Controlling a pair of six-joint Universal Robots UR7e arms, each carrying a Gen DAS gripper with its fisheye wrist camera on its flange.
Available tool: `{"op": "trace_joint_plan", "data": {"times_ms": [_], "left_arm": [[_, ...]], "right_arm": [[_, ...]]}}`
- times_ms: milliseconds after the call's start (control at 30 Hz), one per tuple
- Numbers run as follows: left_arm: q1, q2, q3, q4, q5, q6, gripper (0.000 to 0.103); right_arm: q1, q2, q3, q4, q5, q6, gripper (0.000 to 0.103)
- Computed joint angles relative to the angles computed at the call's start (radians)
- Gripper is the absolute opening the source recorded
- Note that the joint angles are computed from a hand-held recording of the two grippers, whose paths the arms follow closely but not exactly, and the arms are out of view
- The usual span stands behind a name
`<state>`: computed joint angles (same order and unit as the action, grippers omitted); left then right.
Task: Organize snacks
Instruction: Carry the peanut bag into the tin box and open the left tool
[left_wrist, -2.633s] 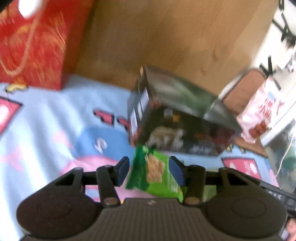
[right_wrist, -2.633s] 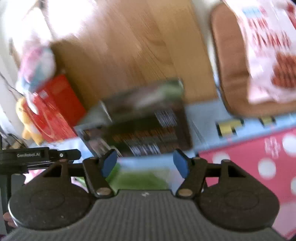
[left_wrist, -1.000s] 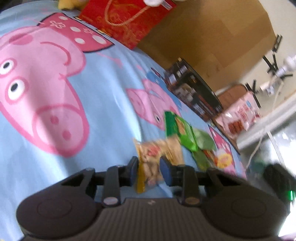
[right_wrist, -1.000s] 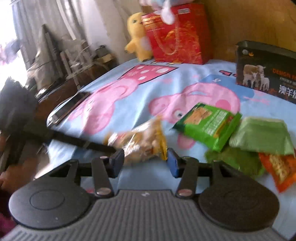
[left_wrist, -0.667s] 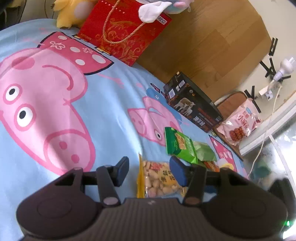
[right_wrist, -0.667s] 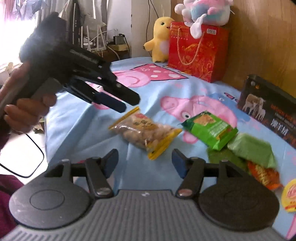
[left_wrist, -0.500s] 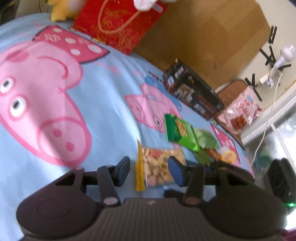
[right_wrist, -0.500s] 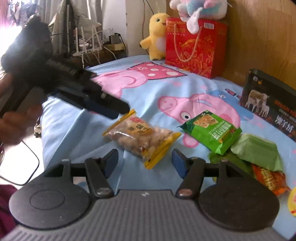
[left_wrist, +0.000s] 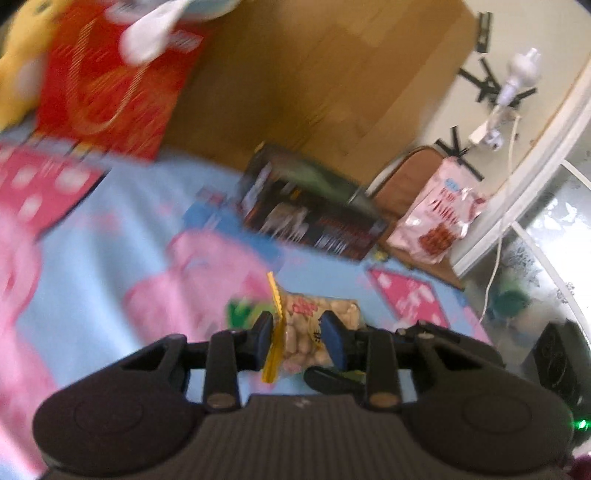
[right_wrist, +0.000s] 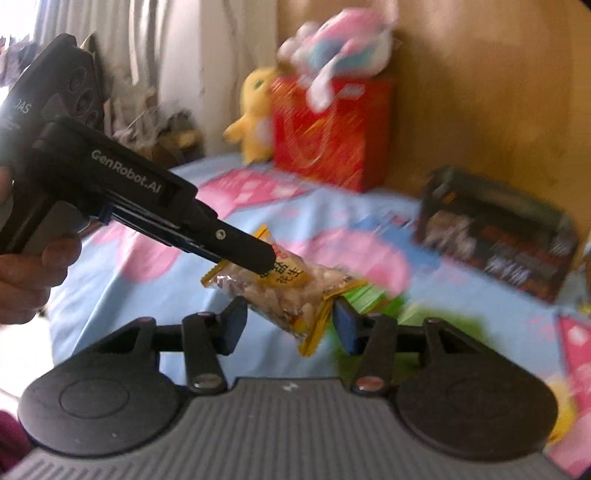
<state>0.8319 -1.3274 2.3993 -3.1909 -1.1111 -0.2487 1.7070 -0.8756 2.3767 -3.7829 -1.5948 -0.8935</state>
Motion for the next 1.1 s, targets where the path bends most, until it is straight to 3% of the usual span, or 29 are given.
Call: {"op": "trace_joint_plan", "data": {"times_ms": [133, 233, 433, 567, 633, 800, 933, 1100], "left_arm": [[0.020, 0.128, -0.175, 0.016, -0.034, 0.121, 0.029], [0.047, 0.239, -0.328, 0.046, -0.050, 0.192, 0.029], [0.099, 0.420, -0.558, 0.085, 0.012, 0.245, 0.029], [0.118, 0.488, -0.623, 0.096, 0.101, 0.226, 0.031], [0.127, 0.492, -0.630, 0.104, 0.122, 0.213, 0.031], [0.113, 0.429, -0.539, 0.041, 0.084, 0.214, 0.037], [0.075, 0.358, -0.426, 0.002, 0.063, 0.194, 0.039], [0.021, 0.301, -0.295, -0.003, 0.016, 0.170, 0.042]], "right_arm": [[0.000, -0.009, -0.068, -0.050, -0.050, 0.016, 0.053], [-0.002, -0.028, -0.143, -0.023, -0.085, 0.055, 0.053], [-0.005, -0.009, -0.366, 0.183, -0.163, 0.184, 0.053], [-0.006, 0.062, -0.479, 0.266, -0.201, 0.228, 0.056], [-0.007, 0.083, -0.502, 0.275, -0.201, 0.248, 0.060], [-0.018, 0.060, -0.480, 0.260, -0.147, 0.290, 0.071], [-0.037, -0.022, -0.379, 0.185, -0.116, 0.308, 0.080], [-0.141, -0.160, -0.184, 0.024, -0.039, 0.387, 0.091]]}}
